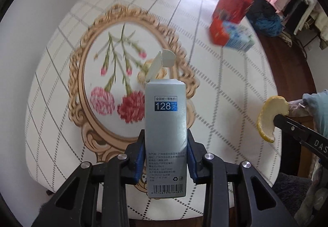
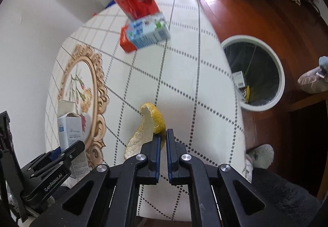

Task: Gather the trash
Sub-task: 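Carry the box and bread crust over the trash bin and open both tools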

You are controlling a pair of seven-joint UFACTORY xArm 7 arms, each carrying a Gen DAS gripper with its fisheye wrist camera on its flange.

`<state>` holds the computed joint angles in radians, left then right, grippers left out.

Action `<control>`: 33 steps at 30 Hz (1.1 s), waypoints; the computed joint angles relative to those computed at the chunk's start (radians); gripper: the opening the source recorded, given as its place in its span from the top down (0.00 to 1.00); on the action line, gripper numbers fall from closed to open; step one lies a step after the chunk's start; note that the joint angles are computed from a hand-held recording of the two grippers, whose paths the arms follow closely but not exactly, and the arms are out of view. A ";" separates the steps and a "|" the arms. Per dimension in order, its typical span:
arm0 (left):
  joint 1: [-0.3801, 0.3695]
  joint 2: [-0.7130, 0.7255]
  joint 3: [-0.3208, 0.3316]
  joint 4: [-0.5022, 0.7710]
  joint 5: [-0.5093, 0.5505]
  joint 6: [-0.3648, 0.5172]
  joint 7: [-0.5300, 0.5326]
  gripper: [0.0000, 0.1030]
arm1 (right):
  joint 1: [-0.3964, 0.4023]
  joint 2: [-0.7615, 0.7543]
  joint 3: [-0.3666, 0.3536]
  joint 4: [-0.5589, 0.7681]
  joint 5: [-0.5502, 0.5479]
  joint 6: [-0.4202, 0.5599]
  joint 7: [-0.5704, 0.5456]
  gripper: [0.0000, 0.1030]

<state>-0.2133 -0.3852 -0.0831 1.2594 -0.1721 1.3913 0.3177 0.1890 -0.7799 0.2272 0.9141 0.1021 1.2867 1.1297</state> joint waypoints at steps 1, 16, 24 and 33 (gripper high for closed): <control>-0.005 -0.007 -0.002 0.011 -0.006 -0.002 0.002 0.70 | -0.002 -0.006 -0.003 0.005 -0.005 0.004 -0.002 0.95; -0.165 0.182 -0.122 0.362 -0.166 0.023 -0.083 0.70 | -0.178 -0.213 -0.170 0.088 -0.169 0.250 -0.225 0.95; -0.344 0.524 -0.231 0.591 -0.111 -0.016 -0.242 0.70 | -0.316 -0.266 -0.359 -0.025 -0.309 0.309 -0.487 0.95; -0.534 0.965 -0.189 1.037 -0.024 0.161 -0.361 0.67 | -0.460 -0.249 -0.524 -0.245 -0.318 0.169 -0.633 0.95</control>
<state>-0.7468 0.5797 -0.2717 2.2962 -0.1957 1.5519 -0.0436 -0.2709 -1.0294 -0.2972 0.6693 -0.2157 1.4556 0.4963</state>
